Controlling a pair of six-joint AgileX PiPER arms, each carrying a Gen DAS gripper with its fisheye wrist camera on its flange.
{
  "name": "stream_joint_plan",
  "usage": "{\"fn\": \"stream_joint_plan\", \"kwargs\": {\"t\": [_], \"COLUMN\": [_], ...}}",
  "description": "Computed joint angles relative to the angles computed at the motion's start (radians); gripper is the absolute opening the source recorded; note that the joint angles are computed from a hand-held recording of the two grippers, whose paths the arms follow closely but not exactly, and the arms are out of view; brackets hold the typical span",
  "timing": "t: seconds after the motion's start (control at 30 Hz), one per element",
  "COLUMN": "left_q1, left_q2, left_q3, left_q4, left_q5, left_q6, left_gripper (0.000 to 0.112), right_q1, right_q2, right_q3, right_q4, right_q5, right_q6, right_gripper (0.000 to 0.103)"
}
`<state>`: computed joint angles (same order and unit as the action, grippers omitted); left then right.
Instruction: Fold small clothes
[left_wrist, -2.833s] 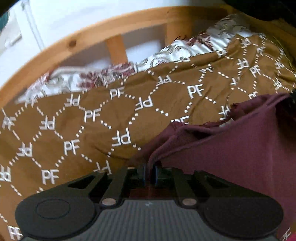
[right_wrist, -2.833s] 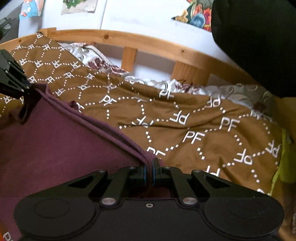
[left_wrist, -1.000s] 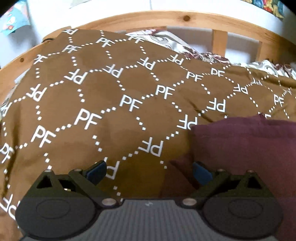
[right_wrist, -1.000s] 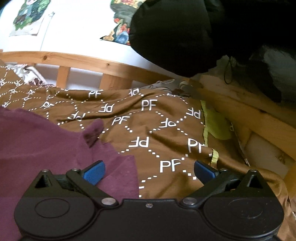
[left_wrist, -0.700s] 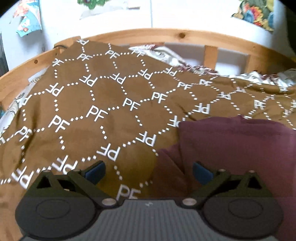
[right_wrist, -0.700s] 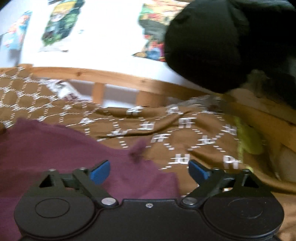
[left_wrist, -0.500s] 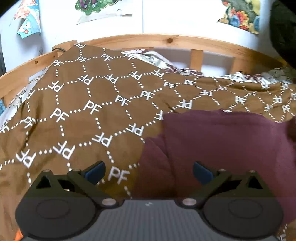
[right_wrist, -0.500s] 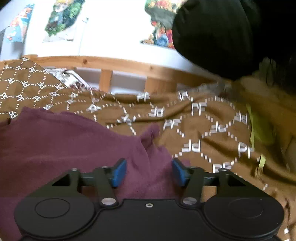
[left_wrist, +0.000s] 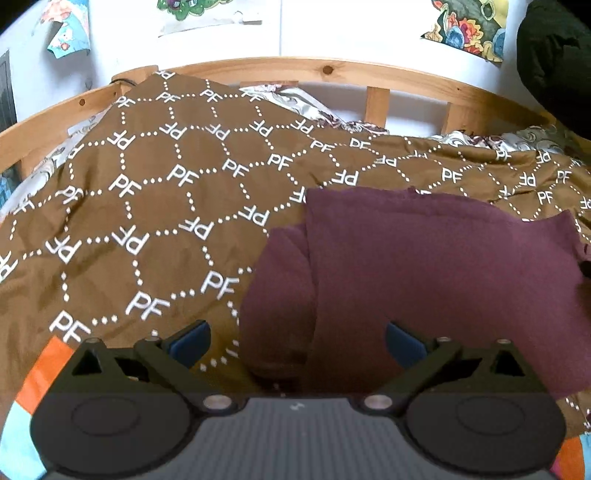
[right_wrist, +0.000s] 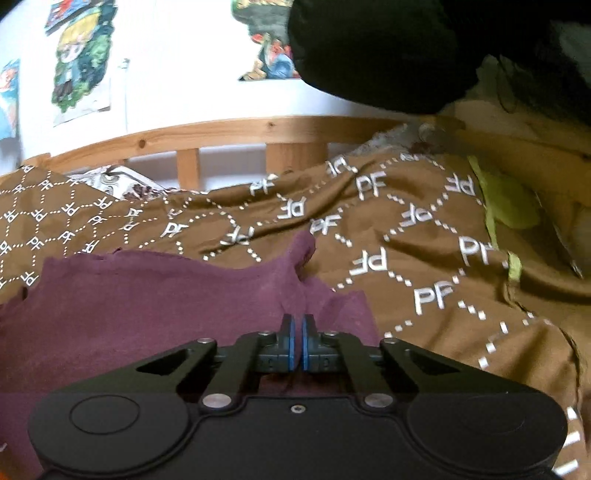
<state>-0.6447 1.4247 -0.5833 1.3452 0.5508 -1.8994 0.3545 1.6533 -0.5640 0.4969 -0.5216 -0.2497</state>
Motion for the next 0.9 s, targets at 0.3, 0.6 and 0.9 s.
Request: {"fn": "stream_joint_plan", "kwargs": {"t": [0.3, 0.6, 0.9], "left_q1": [0.03, 0.09, 0.081], "left_q2": [-0.013, -0.036, -0.036], "left_q3": [0.011, 0.038, 0.041], "left_q4": [-0.174, -0.317, -0.366], "left_q5": [-0.066, -0.156, -0.126], "left_q6": [0.1, 0.2, 0.23], "left_gripper": [0.102, 0.102, 0.102], "right_q1": [0.079, 0.228, 0.423], "right_q2": [0.0, -0.036, -0.019], "right_q3": [0.003, 0.056, 0.034], "right_q4": [0.263, 0.42, 0.528], "right_q5": [-0.054, -0.207, -0.266], "right_q6": [-0.232, -0.407, -0.449], "right_gripper": [0.042, 0.099, 0.102]}}
